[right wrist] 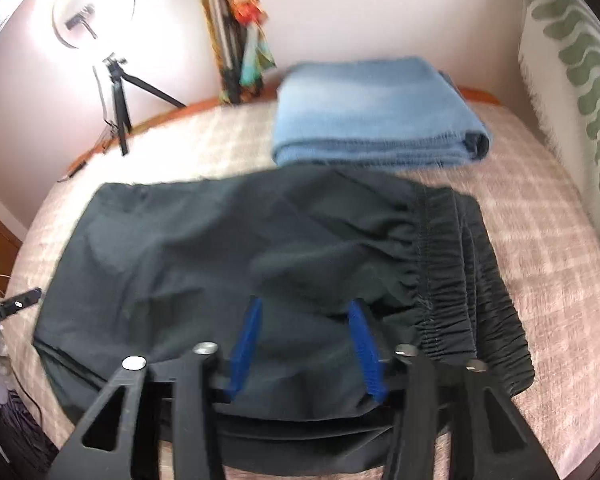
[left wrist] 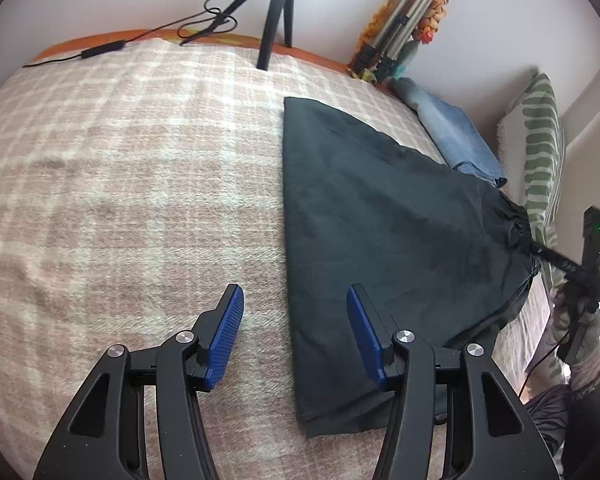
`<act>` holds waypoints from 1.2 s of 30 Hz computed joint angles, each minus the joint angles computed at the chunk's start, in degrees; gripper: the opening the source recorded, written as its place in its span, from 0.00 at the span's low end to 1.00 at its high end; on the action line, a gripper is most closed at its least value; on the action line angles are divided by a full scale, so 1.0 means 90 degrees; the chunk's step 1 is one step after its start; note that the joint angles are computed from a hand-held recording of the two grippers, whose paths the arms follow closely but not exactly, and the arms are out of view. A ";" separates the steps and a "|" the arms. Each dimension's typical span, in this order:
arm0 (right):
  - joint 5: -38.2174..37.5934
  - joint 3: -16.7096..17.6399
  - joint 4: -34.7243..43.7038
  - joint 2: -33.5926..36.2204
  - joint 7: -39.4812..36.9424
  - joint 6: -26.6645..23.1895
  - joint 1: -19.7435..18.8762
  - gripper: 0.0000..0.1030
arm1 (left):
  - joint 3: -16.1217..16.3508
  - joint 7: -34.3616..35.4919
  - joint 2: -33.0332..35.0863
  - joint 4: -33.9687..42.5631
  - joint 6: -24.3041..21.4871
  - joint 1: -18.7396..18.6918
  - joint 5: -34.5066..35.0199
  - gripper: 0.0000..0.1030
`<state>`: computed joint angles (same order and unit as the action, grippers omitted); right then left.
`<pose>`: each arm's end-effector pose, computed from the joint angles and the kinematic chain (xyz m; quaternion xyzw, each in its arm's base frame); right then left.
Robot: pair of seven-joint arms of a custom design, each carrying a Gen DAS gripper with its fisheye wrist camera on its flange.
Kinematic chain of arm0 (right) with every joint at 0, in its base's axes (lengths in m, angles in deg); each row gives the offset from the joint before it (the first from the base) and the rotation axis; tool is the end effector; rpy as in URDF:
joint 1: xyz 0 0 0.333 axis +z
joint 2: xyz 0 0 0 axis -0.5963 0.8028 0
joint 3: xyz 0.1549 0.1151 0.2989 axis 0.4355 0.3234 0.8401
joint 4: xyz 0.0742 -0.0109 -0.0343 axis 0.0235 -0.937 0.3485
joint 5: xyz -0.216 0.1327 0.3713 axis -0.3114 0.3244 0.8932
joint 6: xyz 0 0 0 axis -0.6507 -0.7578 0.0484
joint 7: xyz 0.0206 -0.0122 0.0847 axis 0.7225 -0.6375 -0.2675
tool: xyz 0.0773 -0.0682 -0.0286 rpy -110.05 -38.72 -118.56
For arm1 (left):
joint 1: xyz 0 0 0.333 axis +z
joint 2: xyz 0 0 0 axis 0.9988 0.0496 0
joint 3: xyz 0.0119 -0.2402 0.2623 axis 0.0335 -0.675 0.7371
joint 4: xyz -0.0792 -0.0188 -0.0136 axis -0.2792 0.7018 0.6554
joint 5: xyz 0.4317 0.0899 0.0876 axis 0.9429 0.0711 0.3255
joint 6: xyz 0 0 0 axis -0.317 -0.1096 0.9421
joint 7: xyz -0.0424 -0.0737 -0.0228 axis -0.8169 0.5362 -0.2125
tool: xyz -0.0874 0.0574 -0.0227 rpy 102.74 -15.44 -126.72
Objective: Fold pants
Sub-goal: 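Lower the waistband onto the trousers and open the right tool, then grasp the folded trousers' edge with the right tool while the left tool pinches the other end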
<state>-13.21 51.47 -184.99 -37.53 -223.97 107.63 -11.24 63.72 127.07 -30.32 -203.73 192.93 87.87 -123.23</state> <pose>0.4013 0.3386 0.3465 -0.6008 0.7361 -0.2017 0.2377 0.6005 -0.0842 0.2933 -0.5695 0.7420 -0.3535 0.0130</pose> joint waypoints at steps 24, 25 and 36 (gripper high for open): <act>0.2030 -0.0023 0.2872 0.2189 -0.2801 0.0371 0.0652 0.70 | -0.0088 0.1272 0.0116 0.0025 -0.0022 -0.0110 -0.0747 0.44; 0.2287 -0.0008 0.3102 0.2361 -0.3076 0.0292 0.0660 0.70 | -0.0077 0.1280 0.0112 0.0020 -0.0077 -0.0098 -0.0751 0.44; 0.4342 0.0047 0.5765 0.4205 -0.5388 -0.1123 0.0981 0.67 | -0.0001 0.1321 0.0054 -0.0031 -0.0274 -0.0067 -0.0830 0.39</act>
<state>25.87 51.89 -133.11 0.32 -272.46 97.52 -2.41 63.71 138.95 -29.84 -204.01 190.46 87.27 -130.70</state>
